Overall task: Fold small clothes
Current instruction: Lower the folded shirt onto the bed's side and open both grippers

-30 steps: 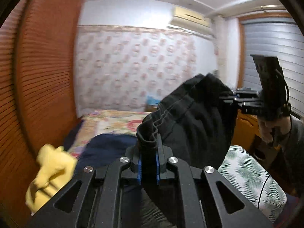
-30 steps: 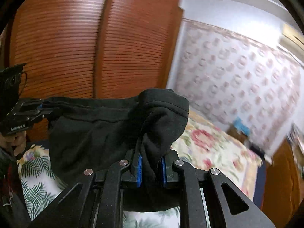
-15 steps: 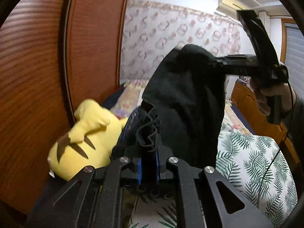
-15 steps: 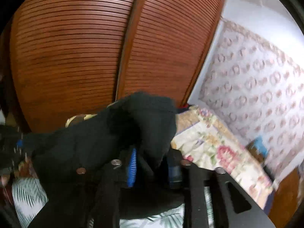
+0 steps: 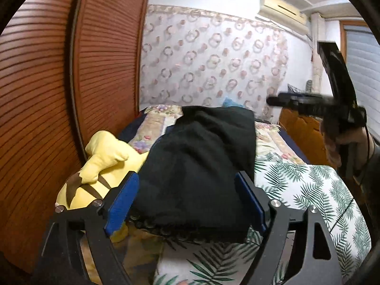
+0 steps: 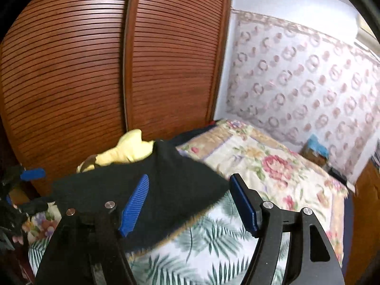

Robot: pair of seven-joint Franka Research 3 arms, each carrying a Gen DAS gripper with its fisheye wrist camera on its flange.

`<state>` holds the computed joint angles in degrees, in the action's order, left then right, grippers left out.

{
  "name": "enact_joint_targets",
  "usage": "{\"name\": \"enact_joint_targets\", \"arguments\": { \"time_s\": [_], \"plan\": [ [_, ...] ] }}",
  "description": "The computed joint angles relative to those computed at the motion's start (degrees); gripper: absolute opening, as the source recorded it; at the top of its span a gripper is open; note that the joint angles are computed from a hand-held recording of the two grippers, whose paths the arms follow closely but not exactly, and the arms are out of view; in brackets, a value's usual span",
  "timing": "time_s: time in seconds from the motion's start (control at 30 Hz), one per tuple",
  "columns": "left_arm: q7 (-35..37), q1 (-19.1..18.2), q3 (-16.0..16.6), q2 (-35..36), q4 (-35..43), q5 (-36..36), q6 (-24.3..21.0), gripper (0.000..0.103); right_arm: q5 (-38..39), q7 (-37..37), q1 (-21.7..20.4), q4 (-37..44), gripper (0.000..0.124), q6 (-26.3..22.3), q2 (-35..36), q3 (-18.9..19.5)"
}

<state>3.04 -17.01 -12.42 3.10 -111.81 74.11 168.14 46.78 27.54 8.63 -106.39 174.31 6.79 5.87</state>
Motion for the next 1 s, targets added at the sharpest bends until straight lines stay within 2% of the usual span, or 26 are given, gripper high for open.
{"name": "enact_joint_targets", "arguments": {
  "time_s": [0.03, 0.13, 0.17, 0.27, 0.33, 0.37, 0.5, 0.67, 0.8, 0.9, 1.0],
  "plan": [
    [0.4, -0.3, -0.3, -0.1, 0.1, 0.3, -0.4, 0.083, -3.5, 4.6, 1.1, -1.0, 0.072, 0.9, -0.2, -0.6],
    [-0.1, -1.1, -0.9, -0.2, 0.6, 1.7, -0.6, 0.083, -2.7, 7.1, 2.6, -8.4, 0.077, 4.6, -4.9, -0.5],
    [-0.7, -1.4, -1.0, -0.2, 0.9, 2.4, -0.6, 0.083, -5.2, 10.1, 3.2, -9.7, 0.079, 5.3, -6.0, -1.1],
    [-2.5, -2.5, -1.7, -0.2, 1.4, 4.7, -1.3, 0.083, 2.9, 4.9, 6.8, -16.7, 0.080, 7.9, -12.1, -3.1],
    [-3.6, -3.0, -2.0, -0.4, 1.3, 6.0, -0.7, 0.083, -0.8, 11.0, 4.9, -22.6, 0.080, 9.4, -16.1, -1.3],
    [-3.9, -3.3, -2.2, -0.6, 1.3, 6.4, -0.8, 0.083, 0.0, 11.4, 5.2, -26.5, 0.080, 10.8, -18.9, -1.0],
    [-4.8, -4.4, -3.1, -0.6, 1.3, 7.6, -1.3, 0.083, -4.0, 20.9, -4.8, -33.2, 0.080, 14.8, -23.6, 10.4],
    [-3.8, -5.8, -3.7, 0.1, 2.1, 7.1, -1.5, 0.083, -2.8, 29.3, -12.3, -38.9, 0.080, 17.3, -29.6, 19.9],
    [-1.6, -7.3, -4.0, 1.7, 4.0, 5.2, -1.5, 0.083, -0.7, 35.8, -15.9, -43.5, 0.080, 19.4, -35.8, 25.3],
    [-1.9, -8.8, -4.0, 2.2, 5.1, 6.0, -2.2, 0.083, 0.4, 40.1, -19.6, -45.4, 0.080, 18.9, -41.3, 29.9],
    [-0.3, -10.1, -4.1, 3.0, 6.6, 4.9, -2.9, 0.083, 1.2, 44.6, -24.0, -46.8, 0.080, 15.9, -48.2, 34.5]
  ]
}}
